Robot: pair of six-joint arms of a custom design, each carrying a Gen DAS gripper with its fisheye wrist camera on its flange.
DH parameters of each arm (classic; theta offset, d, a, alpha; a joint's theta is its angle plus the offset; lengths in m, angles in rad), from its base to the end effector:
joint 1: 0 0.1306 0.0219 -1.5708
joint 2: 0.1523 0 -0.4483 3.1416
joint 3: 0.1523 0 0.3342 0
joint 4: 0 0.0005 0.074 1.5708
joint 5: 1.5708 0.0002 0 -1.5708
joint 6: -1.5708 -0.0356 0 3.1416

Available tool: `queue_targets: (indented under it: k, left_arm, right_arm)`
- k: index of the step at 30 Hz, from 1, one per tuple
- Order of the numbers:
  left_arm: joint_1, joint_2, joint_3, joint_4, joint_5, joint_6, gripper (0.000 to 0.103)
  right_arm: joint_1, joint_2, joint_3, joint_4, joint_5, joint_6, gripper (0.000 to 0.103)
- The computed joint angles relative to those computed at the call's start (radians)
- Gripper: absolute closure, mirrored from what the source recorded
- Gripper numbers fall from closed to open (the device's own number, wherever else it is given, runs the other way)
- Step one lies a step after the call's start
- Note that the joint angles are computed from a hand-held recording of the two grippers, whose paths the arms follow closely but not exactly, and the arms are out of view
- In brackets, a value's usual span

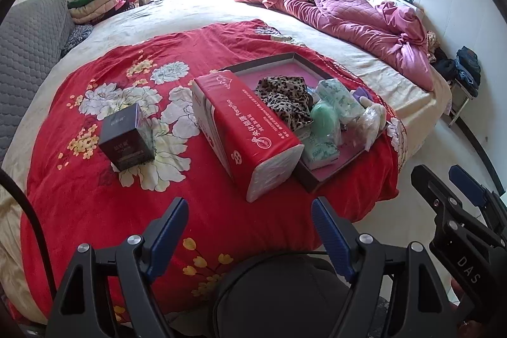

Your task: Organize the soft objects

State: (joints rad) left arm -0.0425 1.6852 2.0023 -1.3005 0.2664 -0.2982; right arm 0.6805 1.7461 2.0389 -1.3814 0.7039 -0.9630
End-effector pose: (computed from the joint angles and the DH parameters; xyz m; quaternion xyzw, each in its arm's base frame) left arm 0.5166 -0.0318 0.5770 0.1987 0.9284 -0.0895 0.3008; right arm 0.4290 0.3170 0.5618 0.2098 0.8909 -0.0638 0.3978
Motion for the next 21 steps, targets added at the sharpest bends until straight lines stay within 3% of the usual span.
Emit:
queue_targets:
  k: [21]
  left_arm:
    - [-0.003,-0.005,-0.024,0.01,-0.014,-0.006,0.024]
  right_arm:
    - [0.006,0.009,-0.001,-0.001,-0.003,0.005,0.025]
